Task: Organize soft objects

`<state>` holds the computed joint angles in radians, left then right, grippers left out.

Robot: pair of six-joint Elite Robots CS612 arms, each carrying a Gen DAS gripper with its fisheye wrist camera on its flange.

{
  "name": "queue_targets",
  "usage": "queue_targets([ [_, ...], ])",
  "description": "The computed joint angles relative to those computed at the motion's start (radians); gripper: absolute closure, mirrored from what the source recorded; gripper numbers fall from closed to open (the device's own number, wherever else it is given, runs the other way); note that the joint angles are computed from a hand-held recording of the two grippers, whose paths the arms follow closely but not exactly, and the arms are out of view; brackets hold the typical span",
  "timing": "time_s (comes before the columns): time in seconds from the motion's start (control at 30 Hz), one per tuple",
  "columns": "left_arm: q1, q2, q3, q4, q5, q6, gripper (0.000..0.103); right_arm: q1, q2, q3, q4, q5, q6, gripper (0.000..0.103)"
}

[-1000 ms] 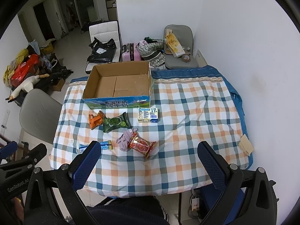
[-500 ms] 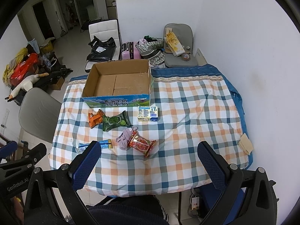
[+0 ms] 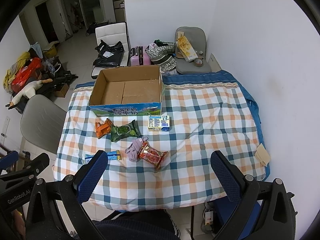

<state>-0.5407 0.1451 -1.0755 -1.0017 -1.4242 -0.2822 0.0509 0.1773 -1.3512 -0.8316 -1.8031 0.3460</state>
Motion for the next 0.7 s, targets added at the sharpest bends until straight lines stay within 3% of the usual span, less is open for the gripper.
queue_targets([
  [0.3, 0.002, 0.002, 0.000, -0.007, 0.002, 0.003, 0.000, 0.004, -0.006, 0.010, -0.014, -0.006, 0.006, 0.000],
  [0.7, 0.012, -0.032, 0.070, -0.059, 0.005, 0.025, 0.000, 0.003, -0.004, 0.007, -0.013, -0.005, 0.003, 0.000],
])
